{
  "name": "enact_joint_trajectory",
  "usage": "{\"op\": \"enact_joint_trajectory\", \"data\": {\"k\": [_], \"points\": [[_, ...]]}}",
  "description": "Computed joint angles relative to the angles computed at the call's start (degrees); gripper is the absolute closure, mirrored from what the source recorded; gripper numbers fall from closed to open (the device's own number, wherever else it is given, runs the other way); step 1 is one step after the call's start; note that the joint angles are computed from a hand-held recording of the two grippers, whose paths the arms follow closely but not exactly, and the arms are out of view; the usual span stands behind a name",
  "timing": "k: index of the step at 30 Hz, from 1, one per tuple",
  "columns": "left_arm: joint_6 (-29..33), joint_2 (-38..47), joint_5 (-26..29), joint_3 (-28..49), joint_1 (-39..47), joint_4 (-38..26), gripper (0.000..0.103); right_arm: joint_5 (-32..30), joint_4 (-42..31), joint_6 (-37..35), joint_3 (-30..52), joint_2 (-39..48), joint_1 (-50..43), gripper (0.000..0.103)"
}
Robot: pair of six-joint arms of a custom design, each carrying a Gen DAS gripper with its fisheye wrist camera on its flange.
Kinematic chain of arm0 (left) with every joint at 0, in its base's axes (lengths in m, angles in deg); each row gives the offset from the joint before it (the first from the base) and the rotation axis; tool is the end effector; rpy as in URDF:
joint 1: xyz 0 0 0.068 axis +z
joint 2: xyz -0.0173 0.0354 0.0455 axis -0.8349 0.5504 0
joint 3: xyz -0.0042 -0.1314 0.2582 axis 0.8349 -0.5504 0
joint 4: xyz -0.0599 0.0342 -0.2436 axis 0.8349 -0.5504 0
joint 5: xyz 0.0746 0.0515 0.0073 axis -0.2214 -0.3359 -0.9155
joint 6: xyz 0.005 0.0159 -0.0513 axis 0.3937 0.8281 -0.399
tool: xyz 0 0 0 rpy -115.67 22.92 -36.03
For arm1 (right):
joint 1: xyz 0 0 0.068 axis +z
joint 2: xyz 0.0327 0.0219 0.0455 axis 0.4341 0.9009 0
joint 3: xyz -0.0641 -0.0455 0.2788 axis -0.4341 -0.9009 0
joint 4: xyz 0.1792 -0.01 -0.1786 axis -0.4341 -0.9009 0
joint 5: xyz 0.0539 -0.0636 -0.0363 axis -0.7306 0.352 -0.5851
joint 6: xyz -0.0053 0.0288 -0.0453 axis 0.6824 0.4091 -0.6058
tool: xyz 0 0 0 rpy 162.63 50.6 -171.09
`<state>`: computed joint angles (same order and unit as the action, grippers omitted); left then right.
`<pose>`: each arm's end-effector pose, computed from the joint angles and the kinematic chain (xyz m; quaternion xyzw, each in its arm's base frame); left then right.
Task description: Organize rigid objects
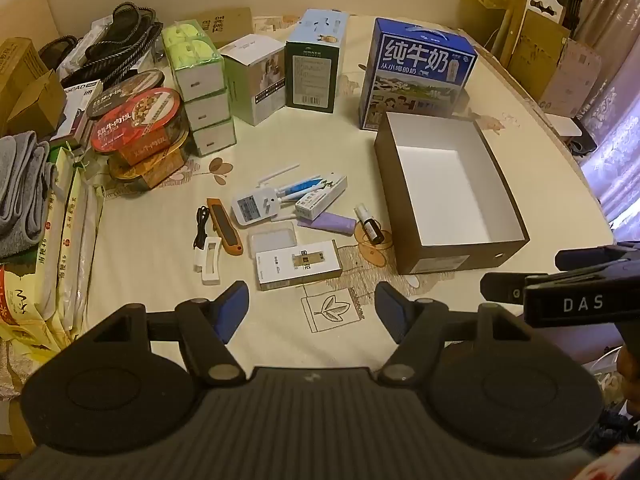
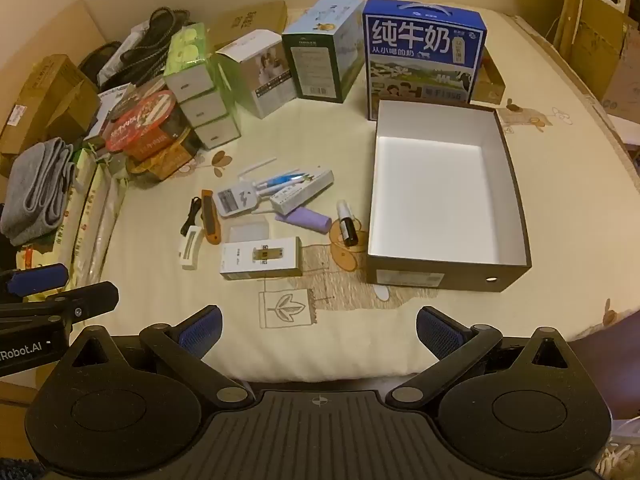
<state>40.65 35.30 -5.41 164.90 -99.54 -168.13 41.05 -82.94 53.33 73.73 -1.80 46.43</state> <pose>0.2389 -0.2115 0.4446 0.1040 0.9596 -0.0495 0.2567 0.2241 0.0851 0.4104 0.0304 0.9689 0.0990 0.2246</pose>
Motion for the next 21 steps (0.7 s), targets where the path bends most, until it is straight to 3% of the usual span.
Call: {"op": "enact_joint_trajectory", "data": {"k": [5,7,21], "points": [[-0.07,-0.28,-0.02,-0.22,-0.06,0.02,0.037,-0.16,0.09,0.24,-0.05,0.23,0.08,0.002],[0.22,-2.17,0.12,-3.59,0.29,1.65,0.037,-0.29,0.21,0.32,-0.11,0.30,0.10,0.002],[0.40,-0.16,0.12,-0.40,0.55,-0.39,0.037,-0.10,0.32,-0.22,0.30,0.85,-0.02,0.002]]}}
